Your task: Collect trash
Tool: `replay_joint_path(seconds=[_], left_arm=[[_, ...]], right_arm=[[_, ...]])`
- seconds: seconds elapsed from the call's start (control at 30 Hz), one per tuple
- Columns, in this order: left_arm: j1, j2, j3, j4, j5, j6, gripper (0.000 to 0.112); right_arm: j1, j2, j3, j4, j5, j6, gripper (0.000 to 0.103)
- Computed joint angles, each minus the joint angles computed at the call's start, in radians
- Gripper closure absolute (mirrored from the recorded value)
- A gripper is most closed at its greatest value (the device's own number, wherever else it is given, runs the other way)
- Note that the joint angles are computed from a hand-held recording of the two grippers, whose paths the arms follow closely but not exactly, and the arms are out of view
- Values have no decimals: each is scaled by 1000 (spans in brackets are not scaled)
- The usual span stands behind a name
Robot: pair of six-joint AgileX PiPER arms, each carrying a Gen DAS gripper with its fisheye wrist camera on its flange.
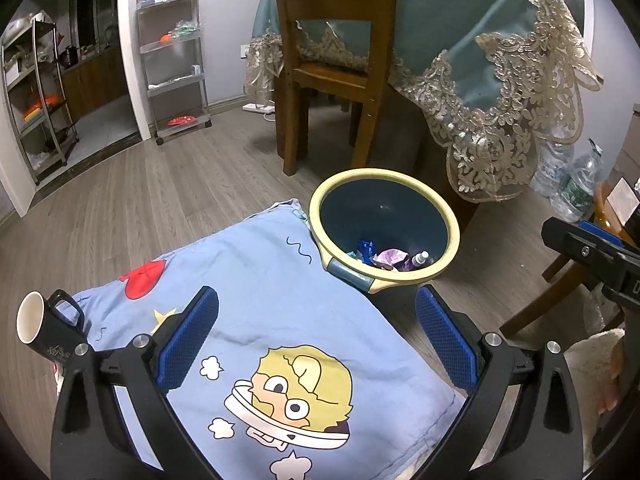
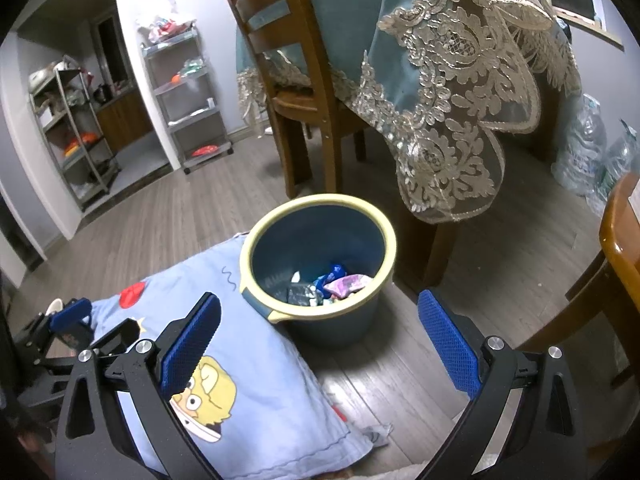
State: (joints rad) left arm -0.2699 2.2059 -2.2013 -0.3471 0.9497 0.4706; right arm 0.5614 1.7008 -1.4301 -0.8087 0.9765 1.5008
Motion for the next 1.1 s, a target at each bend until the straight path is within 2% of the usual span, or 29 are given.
replay_joint_path(seconds=[1.1], left_arm=[[1, -12, 24, -33, -1, 42, 15]], right_arm=[[7, 2, -6, 2, 8, 2, 5]])
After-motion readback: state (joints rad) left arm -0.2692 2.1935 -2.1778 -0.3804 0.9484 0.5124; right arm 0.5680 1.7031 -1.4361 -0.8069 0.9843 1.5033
